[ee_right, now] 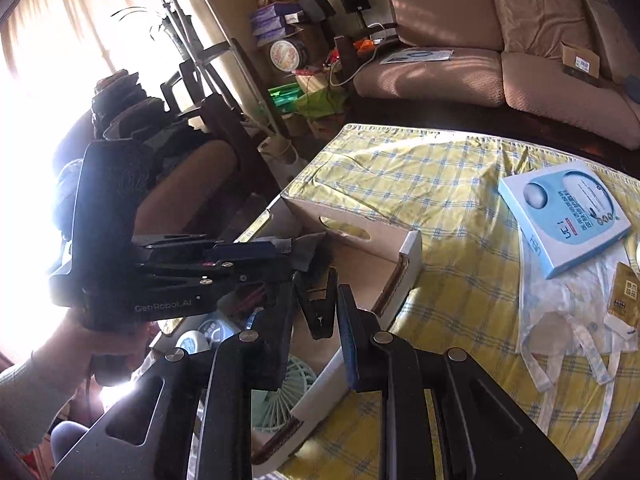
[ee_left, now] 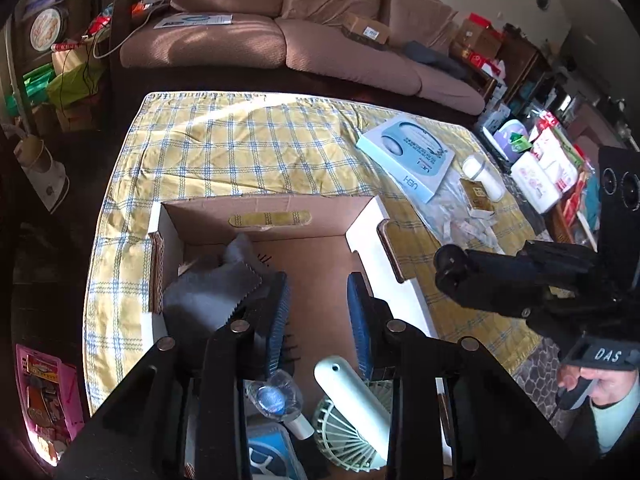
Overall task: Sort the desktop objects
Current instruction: 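Carry the eye-drop bottle into the box and open the left tool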
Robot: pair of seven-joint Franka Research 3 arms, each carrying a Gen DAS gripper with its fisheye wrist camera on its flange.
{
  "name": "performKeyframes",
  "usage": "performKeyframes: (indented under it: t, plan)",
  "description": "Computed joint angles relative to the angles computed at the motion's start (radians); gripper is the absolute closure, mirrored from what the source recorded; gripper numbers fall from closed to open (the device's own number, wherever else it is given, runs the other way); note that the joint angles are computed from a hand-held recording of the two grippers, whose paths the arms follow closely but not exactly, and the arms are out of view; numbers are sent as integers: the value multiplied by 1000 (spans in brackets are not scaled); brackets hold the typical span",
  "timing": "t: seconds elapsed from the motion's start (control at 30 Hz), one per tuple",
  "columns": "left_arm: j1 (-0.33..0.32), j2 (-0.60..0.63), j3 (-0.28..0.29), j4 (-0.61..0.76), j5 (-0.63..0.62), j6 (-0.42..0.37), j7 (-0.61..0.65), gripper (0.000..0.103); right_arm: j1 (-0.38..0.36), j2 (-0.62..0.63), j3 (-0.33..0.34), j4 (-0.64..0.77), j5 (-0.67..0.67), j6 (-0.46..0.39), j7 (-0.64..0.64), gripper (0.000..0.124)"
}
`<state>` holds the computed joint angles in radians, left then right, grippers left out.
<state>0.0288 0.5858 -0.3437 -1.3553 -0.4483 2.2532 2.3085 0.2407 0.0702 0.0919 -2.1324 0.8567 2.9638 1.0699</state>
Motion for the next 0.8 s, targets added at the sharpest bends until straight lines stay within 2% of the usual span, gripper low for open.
performKeyframes:
  t: [0.07,0.17,0.27,0.33,0.4,0.5,0.57,0.67,0.73,0.8]
  plan:
    - [-27,37,16,59,39,-5,-34,77,13,53,-22,47,-138,-17,114,103]
    - [-6,69,8,113,19,-40,-80,76,19,132,-41,124,-279,-60,221,103]
    - [11,34,12,56,30,2,-50,76,37,190,-65,176,-420,-92,318,103]
    - [23,0,17,2,32,25,-40,74,32,208,-53,186,-455,-96,331,103]
    - [43,-31,15,-46,11,43,-33,71,8,215,-15,185,-425,-90,298,103]
    - [73,-75,10,-108,-42,55,-21,63,-12,228,21,194,-381,-97,261,103]
    - [83,-123,17,-175,-71,102,-12,62,-22,240,41,212,-343,-103,242,103]
    - [137,-170,14,-230,-203,80,-11,59,-69,244,114,231,-195,-112,124,103]
    - [176,-201,14,-270,-325,69,13,50,-85,254,150,258,-96,-145,42,103]
    - [186,-224,35,-297,-395,67,26,48,-63,271,147,286,-65,-172,19,101]
